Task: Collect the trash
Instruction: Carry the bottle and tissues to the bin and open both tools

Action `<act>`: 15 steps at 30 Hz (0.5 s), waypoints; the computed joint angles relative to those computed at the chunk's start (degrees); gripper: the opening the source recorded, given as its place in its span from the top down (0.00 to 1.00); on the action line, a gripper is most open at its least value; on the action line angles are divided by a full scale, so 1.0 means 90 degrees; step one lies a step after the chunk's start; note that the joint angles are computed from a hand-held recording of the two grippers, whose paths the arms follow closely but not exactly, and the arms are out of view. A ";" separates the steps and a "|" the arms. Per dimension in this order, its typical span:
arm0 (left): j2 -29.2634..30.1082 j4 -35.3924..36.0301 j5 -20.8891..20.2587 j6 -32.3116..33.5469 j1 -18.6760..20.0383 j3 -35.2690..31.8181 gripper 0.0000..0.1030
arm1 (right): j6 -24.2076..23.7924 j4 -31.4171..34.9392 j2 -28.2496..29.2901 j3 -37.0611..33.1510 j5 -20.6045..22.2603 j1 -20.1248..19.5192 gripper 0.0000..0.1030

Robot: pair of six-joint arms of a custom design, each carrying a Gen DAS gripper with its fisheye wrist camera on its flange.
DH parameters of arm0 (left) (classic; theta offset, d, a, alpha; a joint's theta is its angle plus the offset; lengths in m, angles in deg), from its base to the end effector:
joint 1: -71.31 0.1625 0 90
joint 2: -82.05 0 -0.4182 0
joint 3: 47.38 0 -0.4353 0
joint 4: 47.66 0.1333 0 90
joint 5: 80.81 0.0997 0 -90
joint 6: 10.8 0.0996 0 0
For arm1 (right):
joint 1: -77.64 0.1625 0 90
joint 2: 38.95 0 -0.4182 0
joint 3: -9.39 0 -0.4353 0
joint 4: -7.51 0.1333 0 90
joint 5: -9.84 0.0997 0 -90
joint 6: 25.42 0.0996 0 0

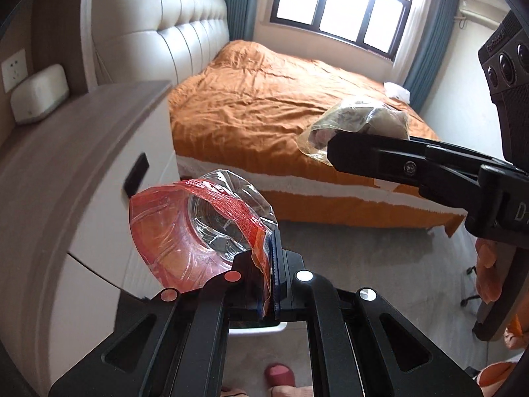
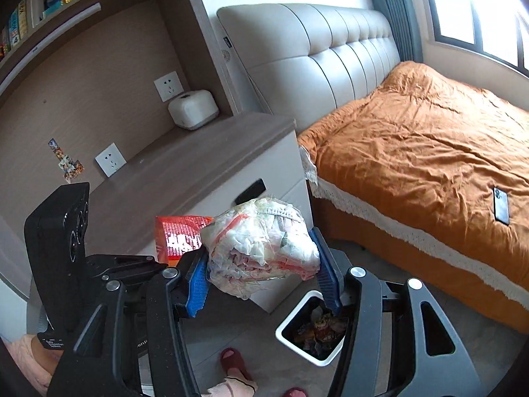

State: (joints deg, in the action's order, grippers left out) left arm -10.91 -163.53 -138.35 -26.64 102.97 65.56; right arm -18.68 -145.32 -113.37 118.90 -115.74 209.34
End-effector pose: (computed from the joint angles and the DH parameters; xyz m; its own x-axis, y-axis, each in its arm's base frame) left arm -0.3236 -0.4189 0.3580 -0.7023 0.5206 -0.4856 0.6809 0.6904 -0.2444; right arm 0.4517 -0.3937 0.2898 -0.8511 -0.2589 0.4568 -0.4923 0.6960 -0.5227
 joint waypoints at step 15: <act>0.1357 -0.2470 -0.1036 0.1263 0.2038 0.1579 0.05 | -0.0726 -0.1541 0.1100 0.1623 0.0499 -0.2137 0.04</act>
